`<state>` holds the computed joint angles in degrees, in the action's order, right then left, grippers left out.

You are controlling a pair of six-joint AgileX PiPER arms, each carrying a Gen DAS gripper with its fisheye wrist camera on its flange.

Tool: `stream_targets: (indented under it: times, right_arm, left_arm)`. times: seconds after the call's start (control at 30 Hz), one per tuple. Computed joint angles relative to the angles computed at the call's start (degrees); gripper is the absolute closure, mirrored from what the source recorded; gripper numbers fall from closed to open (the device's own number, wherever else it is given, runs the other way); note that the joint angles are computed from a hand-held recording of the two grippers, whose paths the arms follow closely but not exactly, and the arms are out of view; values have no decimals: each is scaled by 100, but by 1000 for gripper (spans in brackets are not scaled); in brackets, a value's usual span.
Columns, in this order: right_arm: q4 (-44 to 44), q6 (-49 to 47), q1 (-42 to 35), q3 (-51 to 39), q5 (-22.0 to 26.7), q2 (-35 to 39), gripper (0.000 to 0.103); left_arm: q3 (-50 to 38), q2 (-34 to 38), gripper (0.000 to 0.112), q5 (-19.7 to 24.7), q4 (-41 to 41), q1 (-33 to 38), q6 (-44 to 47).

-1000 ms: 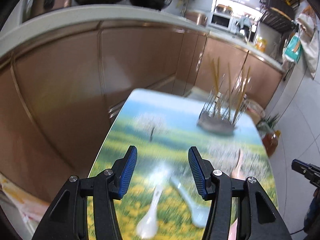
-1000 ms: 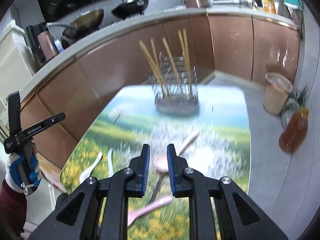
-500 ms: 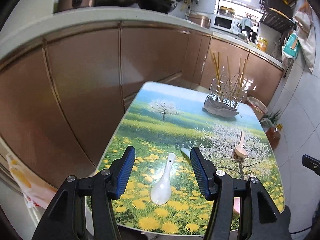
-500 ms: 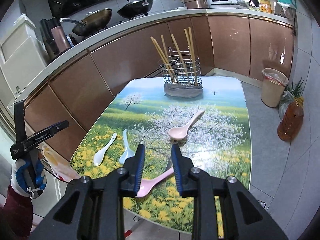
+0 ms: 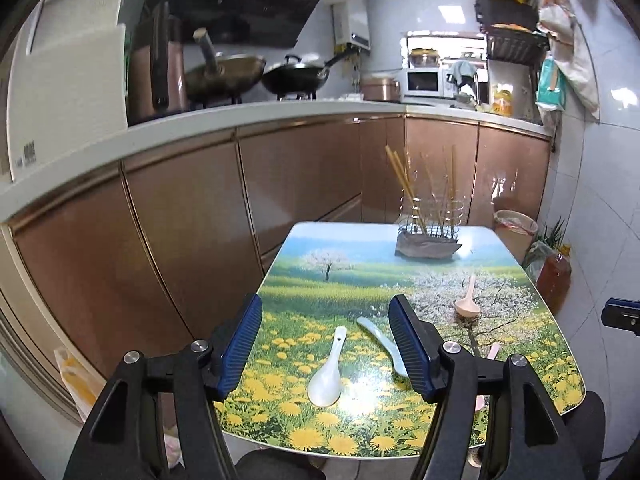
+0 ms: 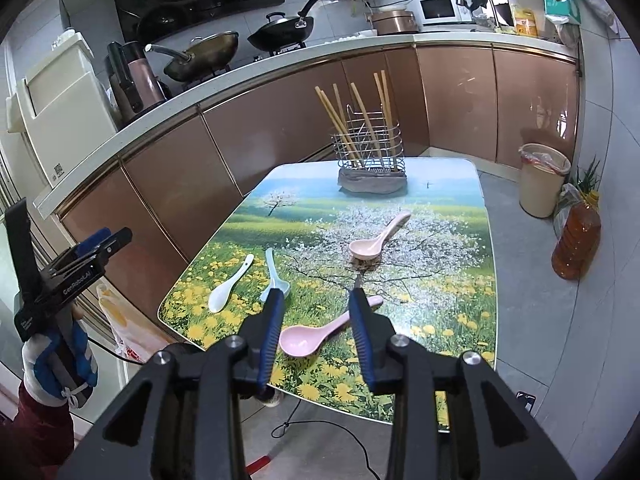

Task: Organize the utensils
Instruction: 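Move both open tools back over the spoons on the table, then close the left tool on the white spoon while the right tool grasps the pink spoon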

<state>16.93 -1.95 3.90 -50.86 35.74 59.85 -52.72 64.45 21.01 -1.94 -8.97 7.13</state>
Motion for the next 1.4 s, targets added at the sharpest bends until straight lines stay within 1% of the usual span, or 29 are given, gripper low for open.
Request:
stream_targets:
  times: [0.07,0.2,0.33,0.43,0.53,0.63,0.7,0.73,0.77,0.8,0.83,0.93,0.97,1.03,1.07,1.1,1.27,1.33,1.4]
  right_arm:
    - [21,-3,-9,-27,-8,60,71]
    - [116,-67,-60,-98,-31,325,70]
    - [207,-154,-114,-178,-77,787,70]
    - [398,-359,-194,-228,-96,1164,69]
    - [631,-563,-258,-312,-99,1650,68]
    - [775,-677,-285,-408,-48,2118,65]
    - [909,-765,-321,-521,83,2474,64]
    - [946,-747,-350,-614,177,2687,64]
    - [948,-715,-376,-688,243,2844,64]
    - [978,-722,-404,-757,294,2971,64]
    - [1034,-734,-445,-865,379,3133,64]
    - [1073,-641,-505,-1222,657,3566,62]
    - [1005,-523,-482,-1355,758,3698,60]
    - [993,-452,-494,-1549,939,3897,59]
    - [1019,-433,-515,-1658,1056,4032,59]
    - [1025,-399,-535,-1746,1138,4125,59]
    - [1042,-108,-597,-2255,1506,4641,58]
    - [1001,-17,-553,-2463,1582,4805,58]
    - [920,80,-458,-2691,1627,4967,58]
  left_arm:
    - [29,-35,46,-75,304,-120,-253]
    - [-56,189,44,-156,441,-202,-350]
    - [-241,678,44,-158,167,-144,-116]
    - [-371,1077,44,-156,226,-147,-187]
    - [-559,1524,44,-106,73,-83,-43]
    - [-944,2111,44,218,-630,126,655]
    - [-1382,2631,44,687,-1000,292,1119]
    - [-1649,2899,44,978,-1136,379,1285]
    - [-1991,3220,44,1377,-1343,497,1496]
    - [-2435,3612,44,1854,-1357,582,1530]
    - [-2740,3887,44,2129,-1284,619,1482]
    - [-3583,4599,44,2788,-1111,655,1420]
    - [-3876,4826,44,3015,-1029,650,1347]
    - [-4166,5075,44,3220,-954,622,1247]
    - [-4383,5251,44,3420,-1000,612,1312]
    - [-4505,5358,44,3511,-1004,594,1340]
    - [-4805,5672,44,3759,-797,372,1484]
    - [-5088,5859,44,3935,-745,370,1525]
    - [-5151,5930,44,4020,-702,359,1541]
